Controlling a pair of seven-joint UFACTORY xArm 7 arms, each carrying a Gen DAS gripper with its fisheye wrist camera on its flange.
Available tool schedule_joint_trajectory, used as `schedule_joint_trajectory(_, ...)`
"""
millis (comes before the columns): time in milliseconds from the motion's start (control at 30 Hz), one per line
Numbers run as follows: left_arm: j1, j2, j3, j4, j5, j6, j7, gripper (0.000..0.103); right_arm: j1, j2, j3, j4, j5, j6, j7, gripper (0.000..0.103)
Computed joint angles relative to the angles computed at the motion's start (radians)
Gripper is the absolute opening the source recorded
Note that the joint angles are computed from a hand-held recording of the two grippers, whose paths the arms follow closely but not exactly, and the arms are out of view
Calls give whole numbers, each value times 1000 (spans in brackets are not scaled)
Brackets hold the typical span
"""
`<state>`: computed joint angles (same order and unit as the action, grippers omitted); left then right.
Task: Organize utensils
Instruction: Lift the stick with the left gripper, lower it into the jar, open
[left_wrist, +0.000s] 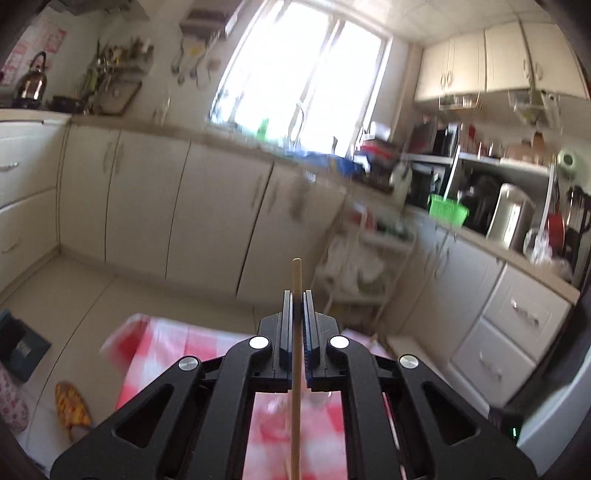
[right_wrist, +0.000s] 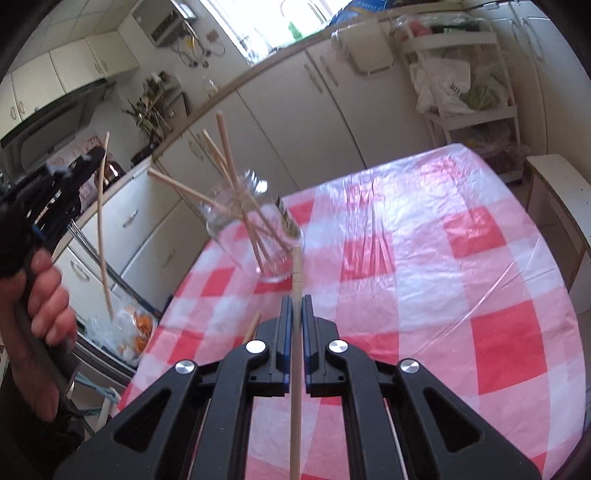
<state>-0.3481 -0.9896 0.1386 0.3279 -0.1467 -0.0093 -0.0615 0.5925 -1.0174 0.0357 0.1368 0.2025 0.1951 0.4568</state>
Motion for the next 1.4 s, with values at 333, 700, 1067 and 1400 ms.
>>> schedule_joint_trajectory(333,151,428,-177,169,-12,-438,-203,5,-33,-31,8,-47,-19,-57,45,6)
schedule_joint_trajectory(700,237,582,-252,168,30,-565,-228,5,-36,8,-13,-46,-46,-120,49,6)
schedule_joint_trajectory(1067,108,461,-79,52,287,-435,-234,5,-40,26,-40,-22,-59,-255,64,6)
schedule_joint_trajectory(1400,41,125,14,-103,270,-196,-135,27,-141,339,32,239,-81,-624,154,6)
